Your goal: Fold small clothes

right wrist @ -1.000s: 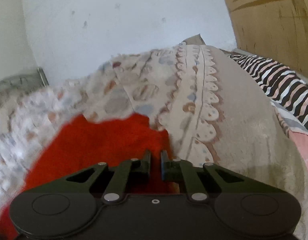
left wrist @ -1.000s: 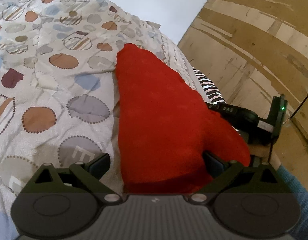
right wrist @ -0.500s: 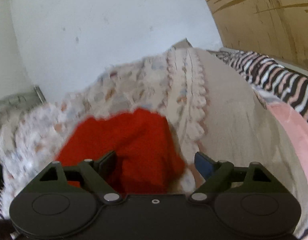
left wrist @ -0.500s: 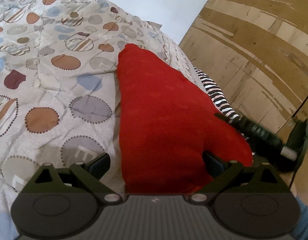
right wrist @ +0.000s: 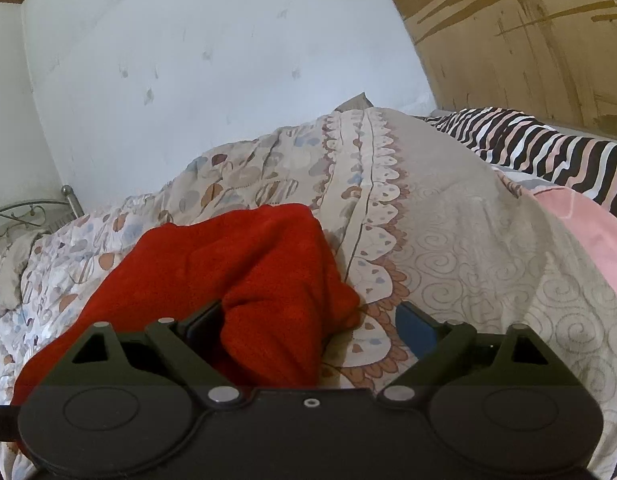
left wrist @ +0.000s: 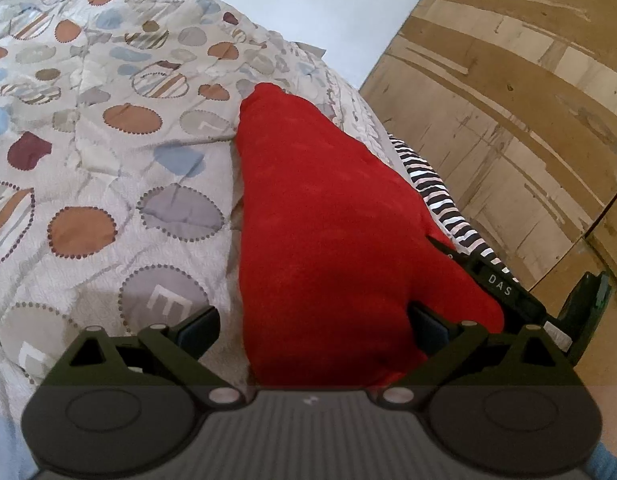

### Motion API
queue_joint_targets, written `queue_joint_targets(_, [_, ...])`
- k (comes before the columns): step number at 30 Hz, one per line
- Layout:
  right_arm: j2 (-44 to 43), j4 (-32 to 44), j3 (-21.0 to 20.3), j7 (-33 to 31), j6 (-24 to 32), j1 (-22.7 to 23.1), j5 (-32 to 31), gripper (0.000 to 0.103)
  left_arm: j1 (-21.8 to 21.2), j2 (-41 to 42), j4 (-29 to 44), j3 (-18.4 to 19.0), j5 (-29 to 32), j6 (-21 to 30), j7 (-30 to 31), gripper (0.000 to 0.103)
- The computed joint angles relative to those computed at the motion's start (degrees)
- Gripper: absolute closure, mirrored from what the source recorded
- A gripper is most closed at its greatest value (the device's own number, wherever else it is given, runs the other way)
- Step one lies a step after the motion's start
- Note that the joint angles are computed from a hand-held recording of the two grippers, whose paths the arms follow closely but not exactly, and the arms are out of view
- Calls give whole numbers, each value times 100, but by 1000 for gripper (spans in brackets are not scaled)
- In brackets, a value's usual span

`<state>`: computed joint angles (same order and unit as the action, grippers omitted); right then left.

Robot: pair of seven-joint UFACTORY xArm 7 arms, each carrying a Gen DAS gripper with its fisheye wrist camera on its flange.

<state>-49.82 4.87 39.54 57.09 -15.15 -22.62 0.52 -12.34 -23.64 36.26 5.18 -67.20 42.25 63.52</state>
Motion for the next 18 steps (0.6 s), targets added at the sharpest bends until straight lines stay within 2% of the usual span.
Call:
queue_joint_targets(3, [-11, -34, 26, 43, -86, -8, 26, 11, 1, 12, 4, 3, -10, -3, 34, 1])
queue_joint_targets(5, [-40, -52, -288, 20, 12, 251, 44, 9, 9, 19, 12, 6, -8, -7, 53, 1])
queue_joint_targets(7, [-107, -67, -688, 98, 79, 578, 126, 0, 16, 37, 25, 15, -9, 6, 74, 0])
queue_joint_targets(10, [194, -41, -968, 164, -636, 610, 291, 1, 31, 59, 38, 19, -27, 52, 46, 0])
queue_joint_targets(11, [302, 57, -999, 47, -652, 559, 320, 1, 36, 46, 28, 11, -35, 41, 49, 0])
queue_joint_targets(14, [644, 510, -938, -506, -168, 237, 268, 1, 36, 2, -9, -12, -51, -8, 56, 0])
queue_joint_targets(15, [870, 630, -1040, -698, -106, 239, 189, 1, 33, -3, -13, -6, -52, -6, 69, 0])
queue_joint_targets(18, [1621, 752, -1668, -1123, -281, 668, 72, 0, 12, 35, 6, 2, -88, 0, 141, 0])
